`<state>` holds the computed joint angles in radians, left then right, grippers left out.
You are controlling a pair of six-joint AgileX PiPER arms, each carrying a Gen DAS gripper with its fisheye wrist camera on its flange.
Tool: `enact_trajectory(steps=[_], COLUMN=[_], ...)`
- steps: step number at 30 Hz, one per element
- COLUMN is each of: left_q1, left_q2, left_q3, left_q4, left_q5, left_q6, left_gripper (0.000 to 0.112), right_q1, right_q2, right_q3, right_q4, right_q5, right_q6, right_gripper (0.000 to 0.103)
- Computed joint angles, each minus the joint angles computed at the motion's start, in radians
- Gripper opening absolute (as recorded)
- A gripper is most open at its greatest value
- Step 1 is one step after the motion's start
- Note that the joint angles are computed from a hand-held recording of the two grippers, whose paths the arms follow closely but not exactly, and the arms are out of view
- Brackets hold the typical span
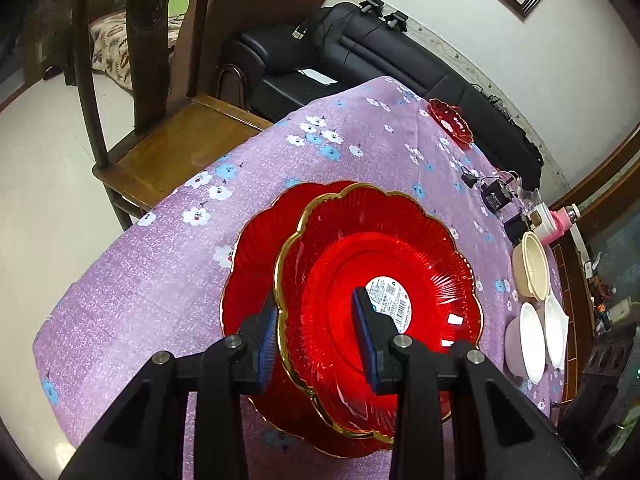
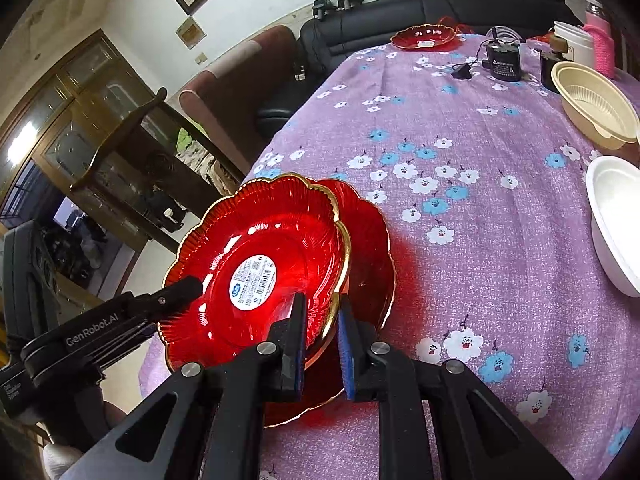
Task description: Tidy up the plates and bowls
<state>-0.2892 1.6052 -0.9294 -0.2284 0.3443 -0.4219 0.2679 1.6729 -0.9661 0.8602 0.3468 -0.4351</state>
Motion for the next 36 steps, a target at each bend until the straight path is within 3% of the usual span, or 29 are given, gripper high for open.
enact_trajectory(steps=[2,4,6,11,16,19,22,24,27,30,32,36], left_q1=[0.000,-0.008,-0.022,-0.052,-0.148,-0.271,-0.471,-0.579,-0.701,-0.764,-0.796,-0.830], left_q2=[-0.007,-0.016,-0.033,-0.084,-0.192,-0.279,-0.317,-0.305,-0.272,-0.230,-0.204,-0.140], left_q3=[0.006,0.012,0.024,0.052,0.109,0.140,0.151,0.138,0.103,0.052,0.021,-0.047], left_q4=[-0.022,0.014,0.081,0.265,0.734,1.030,1.310,1.398,1.462,1.468,1.459,1.427], left_q5=[-0.004,-0.013,-0.026,-0.043,-0.016,0.084,0.274,0.381,0.492,0.537,0.558,0.573], left_q6=[0.022,-0.014,-0.084,-0.269,-0.761,-1.061,-1.355,-1.440,-1.487,-1.461,-1.443,-1.405], left_gripper=[0.038,0.042,0.049,0.055,0.056,0.067,0.075,0.081,0.086,0.087,0.088,0.088], right_q1=[-0.003,-0.006,0.001,0.031,0.019,0.007,0.010,0.038,0.066,0.035,-0.032,-0.226], right_q2=[0.002,0.003,-0.006,-0.030,-0.097,-0.171,-0.253,-0.334,-0.435,-0.532,-0.565,-0.584], right_q3=[-0.002,0.003,0.021,0.041,0.102,0.166,0.234,0.307,0.415,0.536,0.550,0.518], right_q4=[0.011,0.068,0.111,0.044,0.095,0.167,0.207,0.185,-0.044,-0.285,-0.355,-0.721], right_q5=[0.009,0.016,-0.011,-0.069,-0.113,-0.155,-0.224,-0.344,-0.529,-0.705,-0.702,-0.581], right_q6=[-0.013,-0.072,-0.117,-0.072,-0.141,-0.235,-0.303,-0.296,-0.091,0.129,0.160,0.435], right_gripper=[0.021,0.041,0.052,0.056,0.059,0.059,0.061,0.066,0.073,0.087,0.094,0.094])
